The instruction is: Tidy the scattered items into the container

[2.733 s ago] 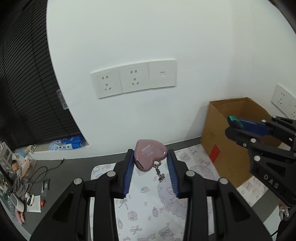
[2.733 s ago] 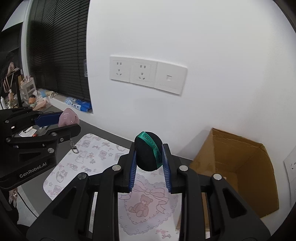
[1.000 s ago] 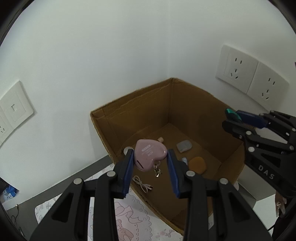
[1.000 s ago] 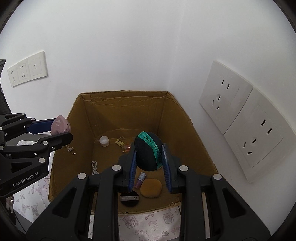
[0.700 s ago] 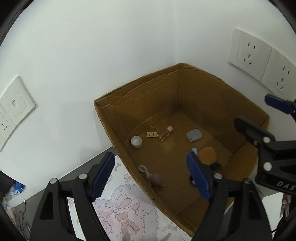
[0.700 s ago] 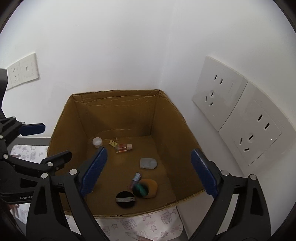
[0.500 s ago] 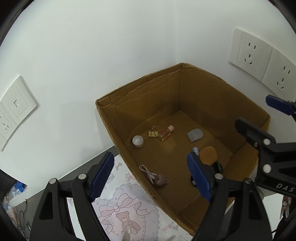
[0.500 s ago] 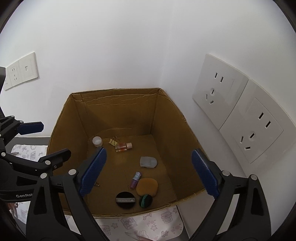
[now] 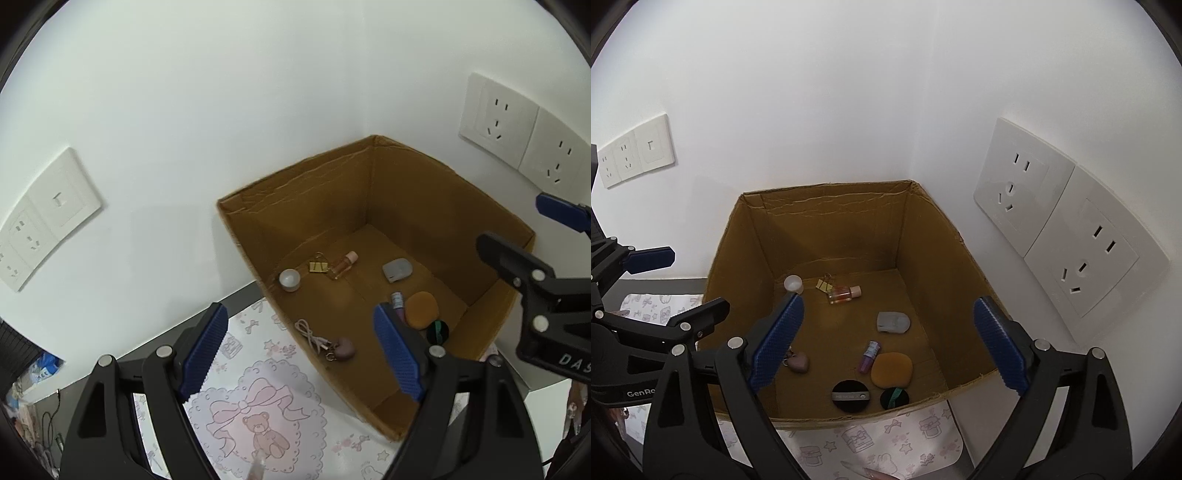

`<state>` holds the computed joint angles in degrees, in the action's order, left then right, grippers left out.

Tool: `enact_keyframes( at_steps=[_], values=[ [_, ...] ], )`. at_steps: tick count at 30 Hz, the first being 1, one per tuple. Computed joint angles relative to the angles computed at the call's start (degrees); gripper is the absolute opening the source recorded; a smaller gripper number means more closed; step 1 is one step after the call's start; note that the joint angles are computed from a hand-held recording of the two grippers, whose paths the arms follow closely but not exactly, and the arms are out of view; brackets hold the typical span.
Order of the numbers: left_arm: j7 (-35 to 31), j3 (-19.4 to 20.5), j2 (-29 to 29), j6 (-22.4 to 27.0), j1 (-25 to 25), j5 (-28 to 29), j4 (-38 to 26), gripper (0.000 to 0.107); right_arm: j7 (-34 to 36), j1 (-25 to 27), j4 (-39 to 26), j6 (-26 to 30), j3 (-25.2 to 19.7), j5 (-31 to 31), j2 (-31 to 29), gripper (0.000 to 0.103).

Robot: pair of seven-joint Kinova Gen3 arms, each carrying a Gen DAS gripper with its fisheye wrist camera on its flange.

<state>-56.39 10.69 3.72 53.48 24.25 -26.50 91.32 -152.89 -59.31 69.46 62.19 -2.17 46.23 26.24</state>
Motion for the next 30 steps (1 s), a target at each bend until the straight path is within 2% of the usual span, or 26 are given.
enact_keyframes(
  at_steps=[9,15,25,30],
  values=[
    [4.9,1.5,-6.0,3.7,-1.9,-0.3,2.9,0.08,-0.4,-2.9,-2.9,2.9,-0.7,0.1,-0.2,0.095],
    [8.9,4.4,-11.8,9.0,-4.4,-0.7,4.9,0.08,0.2,-6.3,-5.6,4.9,-1.3,0.8,0.0,0.095],
    [12.6,9.8,-22.7,18.3,-12.0,1.3,7.2,0.08,2.5,-12.8,-12.5,8.0,-1.7,0.5,1.7,0.095],
    [11.7,11.3,-27.1,20.9,-15.8,2.8,6.9,0.08,4.6,-15.1,-16.6,9.8,-1.9,-0.7,2.9,0.095]
  ],
)
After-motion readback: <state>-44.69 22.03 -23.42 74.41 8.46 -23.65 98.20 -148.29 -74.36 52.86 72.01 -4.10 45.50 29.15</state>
